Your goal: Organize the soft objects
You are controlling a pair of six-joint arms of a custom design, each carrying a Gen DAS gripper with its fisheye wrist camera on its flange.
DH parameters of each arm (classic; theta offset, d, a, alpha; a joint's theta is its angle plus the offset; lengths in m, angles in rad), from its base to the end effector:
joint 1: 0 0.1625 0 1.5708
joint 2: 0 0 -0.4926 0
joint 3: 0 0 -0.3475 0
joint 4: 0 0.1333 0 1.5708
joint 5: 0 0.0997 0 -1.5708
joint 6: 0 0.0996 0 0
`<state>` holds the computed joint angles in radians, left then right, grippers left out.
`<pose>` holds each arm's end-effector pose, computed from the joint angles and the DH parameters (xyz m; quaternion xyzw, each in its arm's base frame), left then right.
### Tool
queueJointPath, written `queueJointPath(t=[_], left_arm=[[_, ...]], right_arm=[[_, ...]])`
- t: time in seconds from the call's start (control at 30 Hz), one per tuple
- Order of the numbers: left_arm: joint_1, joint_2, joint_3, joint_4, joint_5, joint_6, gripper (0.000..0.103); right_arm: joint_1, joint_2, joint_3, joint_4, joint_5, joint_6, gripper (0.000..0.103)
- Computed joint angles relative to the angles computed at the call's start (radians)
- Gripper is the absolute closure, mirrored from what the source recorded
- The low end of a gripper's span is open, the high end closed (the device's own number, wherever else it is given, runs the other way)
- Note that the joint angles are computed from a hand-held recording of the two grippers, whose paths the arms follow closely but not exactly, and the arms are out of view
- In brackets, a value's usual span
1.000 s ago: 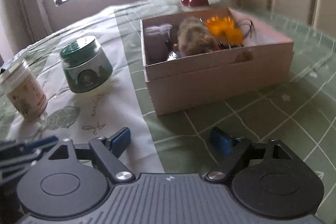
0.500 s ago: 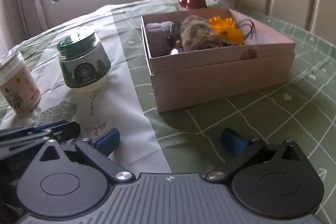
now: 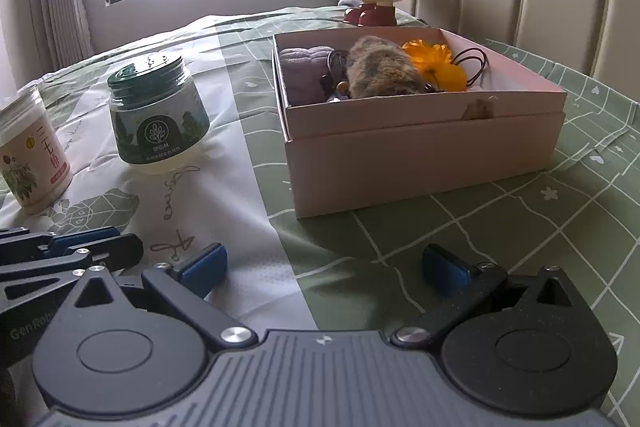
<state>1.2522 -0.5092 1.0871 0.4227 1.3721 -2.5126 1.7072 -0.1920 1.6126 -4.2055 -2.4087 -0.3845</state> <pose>-0.0709 -0.7031 0.0768 0.4109 0.8624 -0.2618 0.1373 0.1448 -0.6189 -0.0169 -0.0310 -0.7848 0.4758 0.3960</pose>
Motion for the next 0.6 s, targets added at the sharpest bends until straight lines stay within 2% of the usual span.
queueJointPath(t=[0.6], left_arm=[[0.000,-0.002,0.005,-0.006,-0.001,0.010,0.085]], right_arm=[[0.000,0.001,0.000,-0.005,0.002,-0.002,0.000]])
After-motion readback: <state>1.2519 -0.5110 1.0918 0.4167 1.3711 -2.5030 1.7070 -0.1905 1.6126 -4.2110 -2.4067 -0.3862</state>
